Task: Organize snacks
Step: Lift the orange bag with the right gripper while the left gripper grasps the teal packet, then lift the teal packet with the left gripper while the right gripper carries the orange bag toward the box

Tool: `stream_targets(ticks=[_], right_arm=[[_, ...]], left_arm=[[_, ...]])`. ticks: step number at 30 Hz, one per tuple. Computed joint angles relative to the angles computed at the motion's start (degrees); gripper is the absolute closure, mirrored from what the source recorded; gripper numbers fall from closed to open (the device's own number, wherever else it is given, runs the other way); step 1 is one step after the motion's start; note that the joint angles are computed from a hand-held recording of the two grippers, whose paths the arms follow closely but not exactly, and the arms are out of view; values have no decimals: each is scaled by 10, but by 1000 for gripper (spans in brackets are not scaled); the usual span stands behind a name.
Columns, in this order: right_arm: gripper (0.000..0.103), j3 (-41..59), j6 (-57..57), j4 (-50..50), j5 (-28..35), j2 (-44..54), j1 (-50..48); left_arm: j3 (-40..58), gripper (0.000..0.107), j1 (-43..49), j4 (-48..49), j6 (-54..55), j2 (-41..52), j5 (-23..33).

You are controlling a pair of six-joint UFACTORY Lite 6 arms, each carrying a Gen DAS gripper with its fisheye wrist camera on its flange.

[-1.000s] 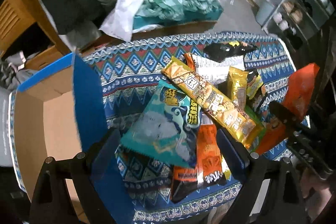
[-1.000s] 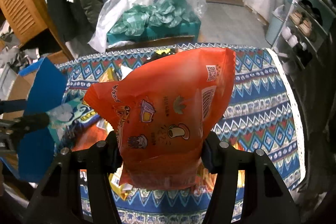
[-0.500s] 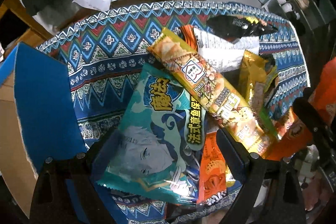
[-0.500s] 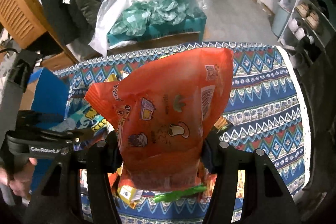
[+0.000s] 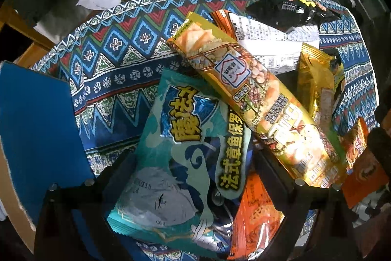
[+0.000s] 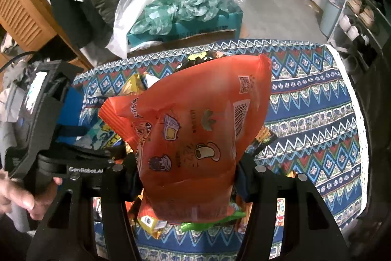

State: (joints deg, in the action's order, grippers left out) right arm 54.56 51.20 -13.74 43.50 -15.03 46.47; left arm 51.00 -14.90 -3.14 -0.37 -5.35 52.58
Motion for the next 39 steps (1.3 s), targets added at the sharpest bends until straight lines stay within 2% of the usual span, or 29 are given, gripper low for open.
stream_targets(ticks=[1,4,11,16,17,18,19,23,26,29,31,33,34,36,39], right_arm=[[44,-2,0,0,-1,-1,2],[44,-7,2,2,-3,-3,6],[44,1,7,-1,-5,6,13],[44,10,19,-9,-1,7,26],[44,12,26,-14,2,7,32],[44,14,29,-16,3,7,36],[44,16,32,-18,5,8,40],[44,24,47,-27,11,12,58],[44,32,59,-35,15,18,73],[44,35,74,-43,20,18,86],[44,37,83,-44,23,17,92],[44,39,89,-45,21,15,98],[44,40,92,-49,22,16,103],[44,43,94,-52,23,21,108],[44,38,84,-42,14,26,100]], left_arm=[[-4,10,6,-7,6,-1,-8],[-14,20,27,-22,17,-8,-27],[-29,43,87,-59,72,-28,-25],[-52,45,120,-79,87,-61,-11],[-60,49,119,-78,86,-74,-9],[-63,67,119,-78,87,-83,-6],[-66,80,119,-84,92,-93,2],[-71,83,119,-84,81,-132,29],[-79,90,120,-75,77,-151,32],[-90,89,130,-65,78,-166,39],[-87,74,125,-40,62,-156,31],[-90,46,123,-23,64,-161,13],[-91,39,120,-12,65,-166,4],[-88,31,123,-11,86,-162,-4],[-73,27,131,-32,98,-135,3]])
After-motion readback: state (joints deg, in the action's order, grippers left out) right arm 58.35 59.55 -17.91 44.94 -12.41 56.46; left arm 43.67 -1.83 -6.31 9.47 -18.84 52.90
